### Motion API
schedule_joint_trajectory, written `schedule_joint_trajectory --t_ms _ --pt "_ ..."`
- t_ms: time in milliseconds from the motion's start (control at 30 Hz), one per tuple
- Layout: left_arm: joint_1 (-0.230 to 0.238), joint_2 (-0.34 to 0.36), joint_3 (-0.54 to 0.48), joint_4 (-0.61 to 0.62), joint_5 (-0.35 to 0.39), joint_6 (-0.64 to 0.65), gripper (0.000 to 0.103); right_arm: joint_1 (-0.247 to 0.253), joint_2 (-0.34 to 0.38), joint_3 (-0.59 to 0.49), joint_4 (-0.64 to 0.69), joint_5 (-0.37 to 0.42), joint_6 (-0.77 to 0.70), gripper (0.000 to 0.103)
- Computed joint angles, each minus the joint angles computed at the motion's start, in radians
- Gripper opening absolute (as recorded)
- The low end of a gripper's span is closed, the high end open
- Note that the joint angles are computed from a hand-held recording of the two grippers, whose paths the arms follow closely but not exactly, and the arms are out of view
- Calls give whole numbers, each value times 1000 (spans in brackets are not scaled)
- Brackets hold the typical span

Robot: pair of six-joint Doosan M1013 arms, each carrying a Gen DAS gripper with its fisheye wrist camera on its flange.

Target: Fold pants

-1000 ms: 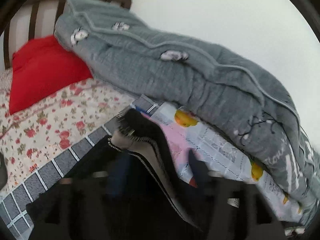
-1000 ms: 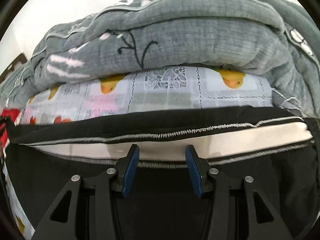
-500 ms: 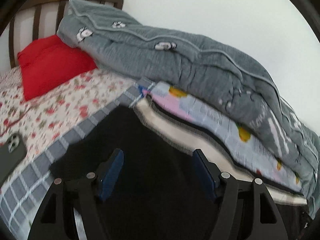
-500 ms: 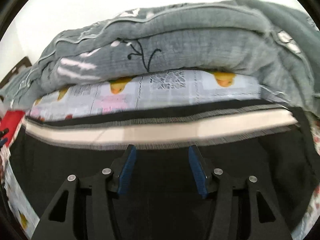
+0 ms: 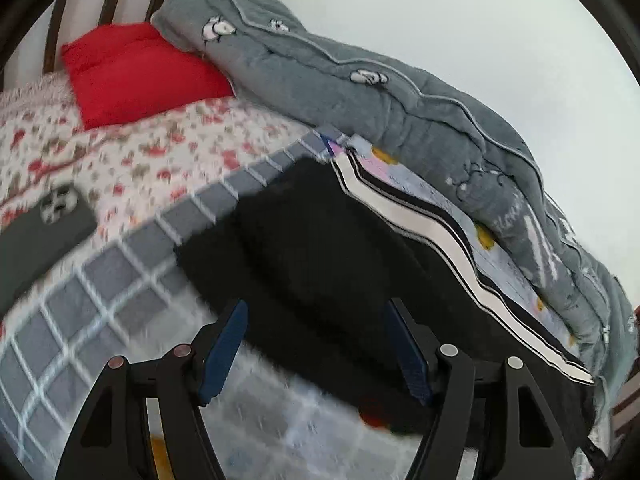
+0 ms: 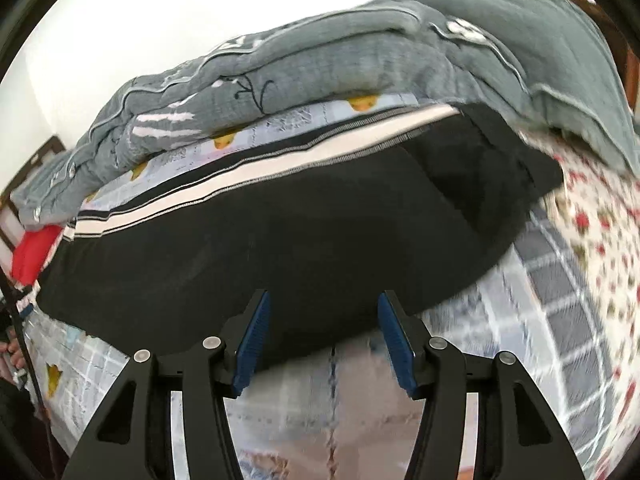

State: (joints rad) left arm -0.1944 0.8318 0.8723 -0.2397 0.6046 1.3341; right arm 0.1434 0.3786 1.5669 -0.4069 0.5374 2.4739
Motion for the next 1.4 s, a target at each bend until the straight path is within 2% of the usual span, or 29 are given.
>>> schedule_joint_trajectory --t_ms 33,167,200,267,300,333,367,433,500,533,567,600,633,667,767,800,867,900,933,967,1000,1100,1167,1233,1300,1400 --pt "0 21 -36 37 17 -37 66 3 -2 6 -1 -1 18 55" --pt "11 120 -198 19 122 -70 57 19 -8 17 -32 24 81 55" --pt "13 146 -240 23 151 -94 51 23 -9 19 -32 31 89 55" --pt "19 200 -334 39 216 -179 31 31 -13 25 -46 42 119 55" --pt "23 216 -364 44 232 -216 12 33 -15 27 -48 46 124 55" --pt "31 226 -386 3 244 -212 6 35 -15 27 -50 53 129 55" --pt "38 216 -366 -41 222 -191 5 37 -17 29 -54 56 137 55" --pt "46 144 -238 -100 97 -143 4 38 -19 31 -57 55 147 55" --pt "55 68 -106 -178 -11 -59 4 40 -23 33 -73 53 167 55" --pt "63 24 -24 -280 -76 1 4 41 -26 36 -82 51 177 55" --pt "66 3 17 -332 -105 30 4 41 -27 37 -86 48 182 55" --pt "66 -12 46 -331 -124 29 4 40 -28 39 -89 43 187 55" --pt "62 -14 54 -278 -122 -1 4 39 -27 39 -87 40 190 55" --pt "56 -3 37 -172 -86 -81 4 38 -27 40 -80 35 188 55" --pt "51 42 -43 -67 78 -178 7 32 -23 38 -28 19 147 55" --pt "50 45 -49 -48 108 -206 13 33 -24 39 -26 15 138 55" --pt "53 22 -1 -65 74 -211 33 40 -27 41 -67 24 155 55" --pt "53 14 16 -82 56 -199 54 42 -29 44 -83 28 164 55" --pt "53 -2 50 -124 20 -150 67 43 -32 48 -96 30 172 55" --pt "50 -20 86 -160 -14 -98 67 41 -35 53 -98 28 174 55" --pt "48 -27 98 -170 -17 -78 67 36 -38 61 -95 23 179 55" --pt "46 -37 124 -325 8 49 67 18 -44 82 -87 10 211 55" --pt "42 -29 119 -415 45 124 67 -1 -47 98 -54 -25 219 55" --pt "29 -19 101 -401 55 115 67 -14 -48 107 -46 -61 234 58" --pt "22 0 68 -378 65 62 67 -27 -45 106 -24 -94 222 67" --pt "26 28 23 -411 90 16 65 -48 -26 84 37 -116 170 69"
